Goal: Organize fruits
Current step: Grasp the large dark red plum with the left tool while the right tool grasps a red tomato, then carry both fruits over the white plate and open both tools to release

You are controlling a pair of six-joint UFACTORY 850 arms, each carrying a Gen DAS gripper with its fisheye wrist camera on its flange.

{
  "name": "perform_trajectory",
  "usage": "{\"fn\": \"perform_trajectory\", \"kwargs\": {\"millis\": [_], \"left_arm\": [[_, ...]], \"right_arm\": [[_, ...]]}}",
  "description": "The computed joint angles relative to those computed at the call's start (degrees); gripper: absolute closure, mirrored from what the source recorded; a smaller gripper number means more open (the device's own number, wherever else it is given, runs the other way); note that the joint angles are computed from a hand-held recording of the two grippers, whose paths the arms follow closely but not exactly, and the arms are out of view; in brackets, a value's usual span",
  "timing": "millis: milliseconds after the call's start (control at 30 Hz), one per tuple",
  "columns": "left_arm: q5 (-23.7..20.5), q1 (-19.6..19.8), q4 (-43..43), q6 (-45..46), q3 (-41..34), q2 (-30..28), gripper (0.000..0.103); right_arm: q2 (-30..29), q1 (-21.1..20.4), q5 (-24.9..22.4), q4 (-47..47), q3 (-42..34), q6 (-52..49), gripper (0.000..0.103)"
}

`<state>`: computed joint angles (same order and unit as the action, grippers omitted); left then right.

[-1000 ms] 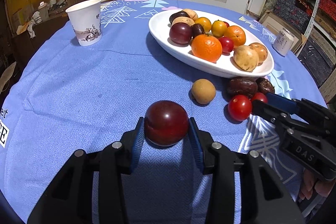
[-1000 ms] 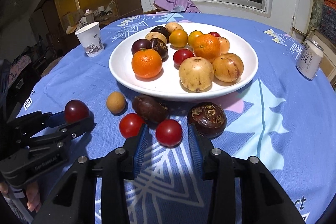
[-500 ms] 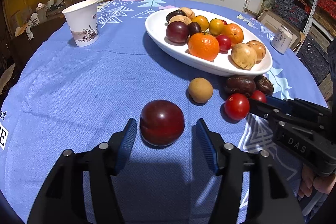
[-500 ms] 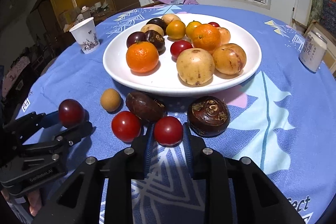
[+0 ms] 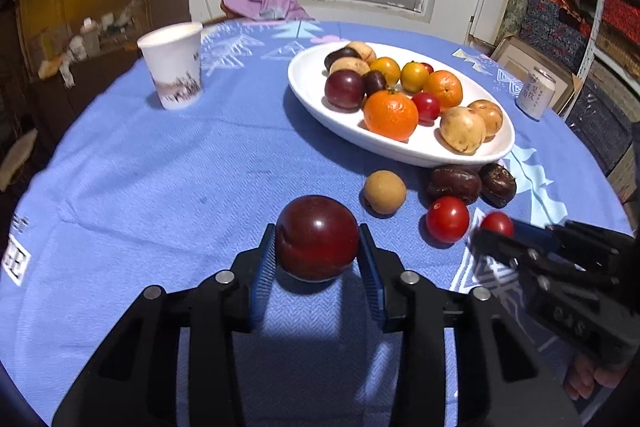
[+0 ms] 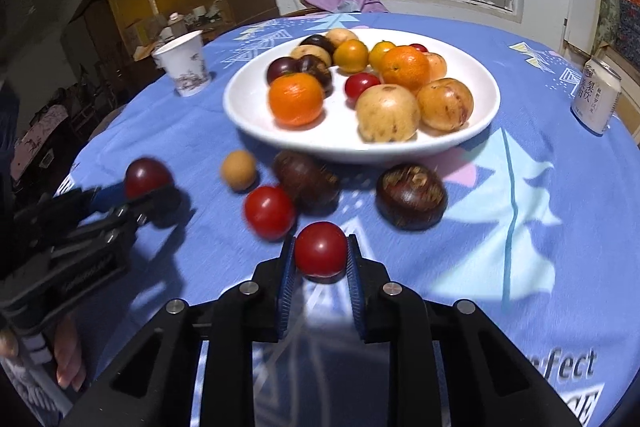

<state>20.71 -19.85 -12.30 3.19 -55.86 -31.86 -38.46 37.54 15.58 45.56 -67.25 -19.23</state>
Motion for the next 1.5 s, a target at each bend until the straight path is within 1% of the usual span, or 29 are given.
{"fn": "perform_trajectory", "kwargs": {"millis": [100,167,200,233,267,333,367,433,600,733,833,967,1033,1100,1267,1333,1400,1433,1500], "left_arm": [[2.98,-1.19,-3.86,4.78,2.28,1.51,0.064],[4.21,-1.88,-4.98,6.51,3.66,2.48,0.064],[5.03,-2.31,-6.11,8.07,4.3,2.91,0.064],[6.97,-3.14,-8.32,10.7,5.36,3.61,0.064],[9.11,-3.92,-10.11,12.73,6.42,4.39,0.064],[12.3,-4.92,-10.89,13.57,8.39,6.26,0.064],[12.96,-5.02,-10.27,12.81,9.2,7.2,0.064],[13.41,-5.18,-9.31,11.82,10.14,8.99,0.064],[13.08,-5.65,-10.85,14.64,9.12,11.59,0.064],[11.83,-5.56,-12.6,17.18,5.32,11.67,0.064],[9.91,-5.12,-12.56,17.14,1.58,10.48,0.064],[6.78,-4.55,-12.48,16.36,-3.98,6.98,0.064],[4.11,-4.15,-11.04,14.23,-7.25,4.44,0.064],[1.92,-4.02,-11.4,14.38,-10.6,1.62,0.064],[-4.11,-3.85,-12.74,15.25,-19.23,-6.2,0.064],[-6.15,-3.85,-13.33,16.35,-21.96,-8.71,0.064],[-6.97,-3.99,-12.48,15.84,-23.38,-10.16,0.064],[-7.59,-3.96,-10.89,14.41,-24.14,-10.91,0.064],[-8.57,-4.06,-9.83,13.58,-25.2,-12.02,0.064]], "right_arm": [[2.21,1.41,1.94,-4.36,3.6,5.0,0.078],[4.38,2.39,4.52,-8.1,7.1,9.65,0.078],[5.55,2.91,6.24,-8.48,8.83,10.49,0.078],[6.44,3.39,7.85,-7.47,10.06,9.95,0.078],[7.9,3.96,10.48,-6.87,11.96,10.13,0.078],[9.82,3.89,12.15,-9.59,14.16,13.83,0.078],[11.0,3.78,12.94,-10.6,15.29,15.25,0.078],[12.68,3.66,13.89,-9.52,16.5,13.84,0.078],[17.71,2.12,15.9,-5.24,18.13,8.7,0.078],[20.98,0.4,17.61,-3.14,17.3,5.1,0.078],[21.86,-1.35,17.43,-4.09,15.25,4.85,0.078],[19.25,-4.07,15.49,-6.37,10.3,6.85,0.078],[16.13,-5.53,13.59,-7.46,6.79,8.38,0.078],[12.25,-7.04,10.25,-9.06,2.76,10.09,0.078],[1.76,-9.48,3.22,-4.74,-7.56,6.32,0.078],[-1.32,-10.19,0.82,-1.65,-10.75,2.85,0.078],[-3.05,-10.67,-0.3,0.35,-12.56,0.55,0.078],[-3.53,-10.75,-0.61,0.21,-12.91,0.8,0.078],[-5.03,-11.52,-2.82,-1.13,-14.48,2.25,0.078]]}}
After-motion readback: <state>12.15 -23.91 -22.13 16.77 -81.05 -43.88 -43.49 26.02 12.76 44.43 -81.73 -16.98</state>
